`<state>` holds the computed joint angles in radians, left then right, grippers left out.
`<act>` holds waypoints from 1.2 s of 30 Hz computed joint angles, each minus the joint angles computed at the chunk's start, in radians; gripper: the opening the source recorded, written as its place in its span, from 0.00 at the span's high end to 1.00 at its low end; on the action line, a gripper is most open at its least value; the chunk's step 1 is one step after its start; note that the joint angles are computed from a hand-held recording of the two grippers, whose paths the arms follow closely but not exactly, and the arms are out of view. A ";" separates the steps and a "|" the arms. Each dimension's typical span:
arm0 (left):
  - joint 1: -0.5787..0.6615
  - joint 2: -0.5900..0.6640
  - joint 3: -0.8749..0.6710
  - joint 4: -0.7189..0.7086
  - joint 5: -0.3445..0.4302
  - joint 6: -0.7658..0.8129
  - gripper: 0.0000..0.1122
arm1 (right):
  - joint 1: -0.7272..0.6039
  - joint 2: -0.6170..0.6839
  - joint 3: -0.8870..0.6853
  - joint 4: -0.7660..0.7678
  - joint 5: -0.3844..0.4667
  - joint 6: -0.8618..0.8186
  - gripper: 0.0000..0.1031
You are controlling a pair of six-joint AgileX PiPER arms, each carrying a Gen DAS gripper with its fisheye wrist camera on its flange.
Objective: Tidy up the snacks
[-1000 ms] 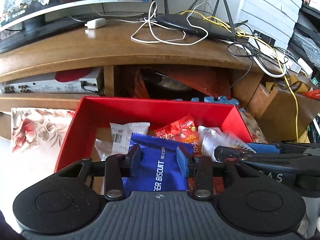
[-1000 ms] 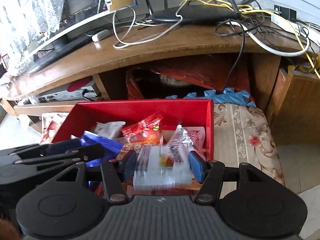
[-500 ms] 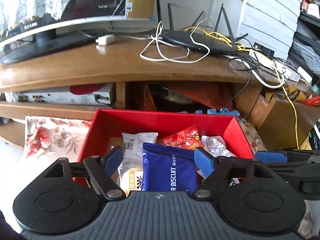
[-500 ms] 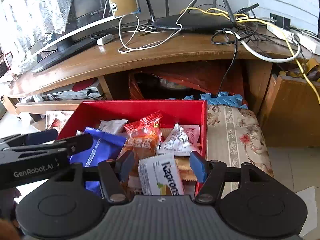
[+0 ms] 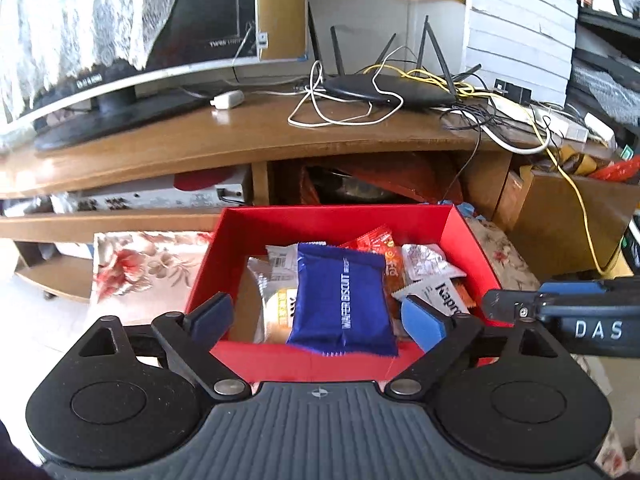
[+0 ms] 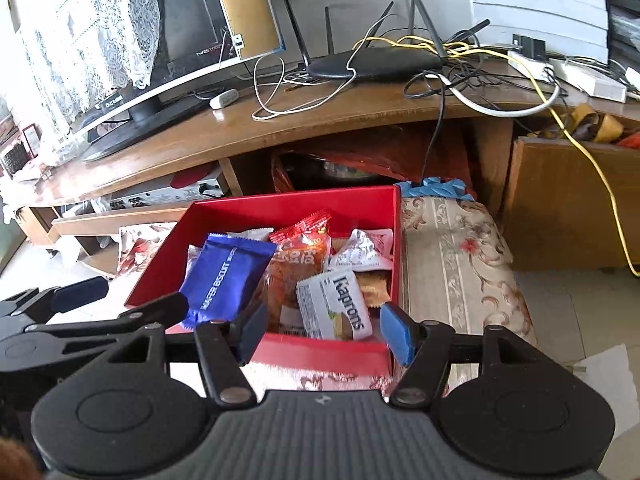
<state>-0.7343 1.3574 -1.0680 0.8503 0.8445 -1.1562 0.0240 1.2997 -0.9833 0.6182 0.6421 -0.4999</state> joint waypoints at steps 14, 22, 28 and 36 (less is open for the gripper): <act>-0.190 -0.120 0.118 0.117 0.112 -0.222 0.14 | -0.085 -0.177 0.121 0.091 0.087 -0.096 0.45; -0.296 -0.134 0.158 0.141 0.207 -0.302 0.10 | -0.112 -0.248 0.182 0.067 0.127 -0.089 0.45; -0.366 -0.142 0.176 0.144 0.267 -0.331 0.09 | -0.132 -0.304 0.223 0.044 0.152 -0.086 0.45; -0.430 -0.130 0.164 0.121 0.354 -0.342 0.09 | -0.134 -0.361 0.261 0.032 0.180 -0.092 0.45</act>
